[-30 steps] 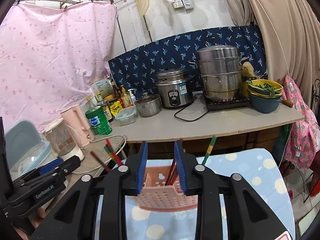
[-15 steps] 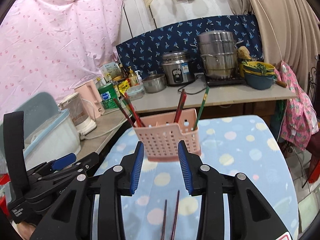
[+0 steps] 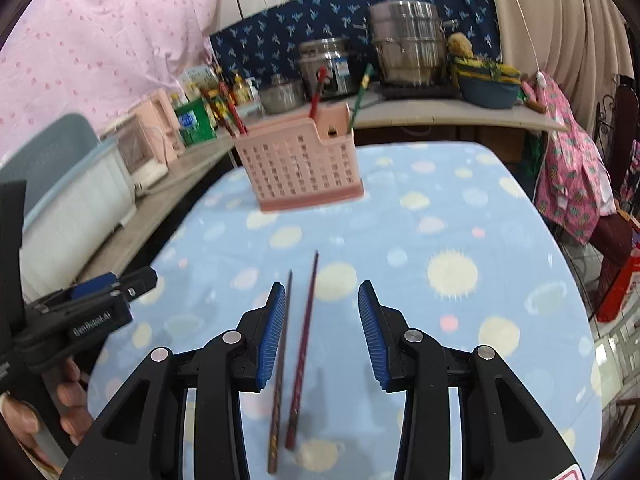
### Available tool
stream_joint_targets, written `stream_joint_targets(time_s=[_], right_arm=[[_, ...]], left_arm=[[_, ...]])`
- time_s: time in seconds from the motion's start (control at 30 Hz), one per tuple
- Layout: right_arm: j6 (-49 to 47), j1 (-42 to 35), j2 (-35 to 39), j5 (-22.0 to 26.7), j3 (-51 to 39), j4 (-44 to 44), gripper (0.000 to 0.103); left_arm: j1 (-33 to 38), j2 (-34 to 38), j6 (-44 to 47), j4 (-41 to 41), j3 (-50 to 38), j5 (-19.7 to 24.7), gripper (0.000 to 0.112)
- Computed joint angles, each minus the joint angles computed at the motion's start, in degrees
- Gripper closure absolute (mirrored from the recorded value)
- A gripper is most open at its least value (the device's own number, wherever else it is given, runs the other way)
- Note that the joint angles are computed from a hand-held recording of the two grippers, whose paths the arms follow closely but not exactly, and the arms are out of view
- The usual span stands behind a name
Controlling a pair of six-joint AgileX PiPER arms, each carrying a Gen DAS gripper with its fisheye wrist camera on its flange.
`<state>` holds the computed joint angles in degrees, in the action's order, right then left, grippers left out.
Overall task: Organize utensils
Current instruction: 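Move both open tools back down over the last two chopsticks, then grasp a dark red chopstick with the right tool while the left tool grasps a brown chopstick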
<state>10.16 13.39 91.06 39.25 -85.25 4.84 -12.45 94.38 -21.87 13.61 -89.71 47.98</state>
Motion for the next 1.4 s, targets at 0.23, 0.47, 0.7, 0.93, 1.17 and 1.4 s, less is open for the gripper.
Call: stream_joint_targets(time_s=[0.23, 0.47, 0.7, 0.93, 1.17, 1.4], right_arm=[[0.34, 1.48, -3.49, -2.33, 11.35, -0.43, 0.066], [1.97, 5.29, -3.52, -4.22, 17.01, -2.30, 0.066], [3.64, 7.89, -1.65, -4.96, 17.74, -4.91, 0.069], [7.81, 9.84, -0.49, -4.95, 17.46, -10.25, 0.088], [8.81, 8.12, -2.66, -5.49, 20.15, -11.34, 0.096], [4.73, 3.36, -7.52, -4.57, 24.69, -5.68, 0.096]], left_arm=[[-1.48, -2.97, -2.21, 1.54, 8.64, -1.63, 0.047], [-2.53, -5.49, -3.73, 1.33, 15.64, -3.58, 0.046], [-3.71, -6.84, -5.02, 2.47, 18.79, -4.01, 0.041], [-4.33, -7.24, -5.36, 2.71, 19.95, -4.09, 0.041], [-5.25, -7.13, -4.87, 1.79, 20.50, -4.09, 0.038], [-9.08, -6.91, -4.70, 0.40, 20.67, -4.42, 0.033]])
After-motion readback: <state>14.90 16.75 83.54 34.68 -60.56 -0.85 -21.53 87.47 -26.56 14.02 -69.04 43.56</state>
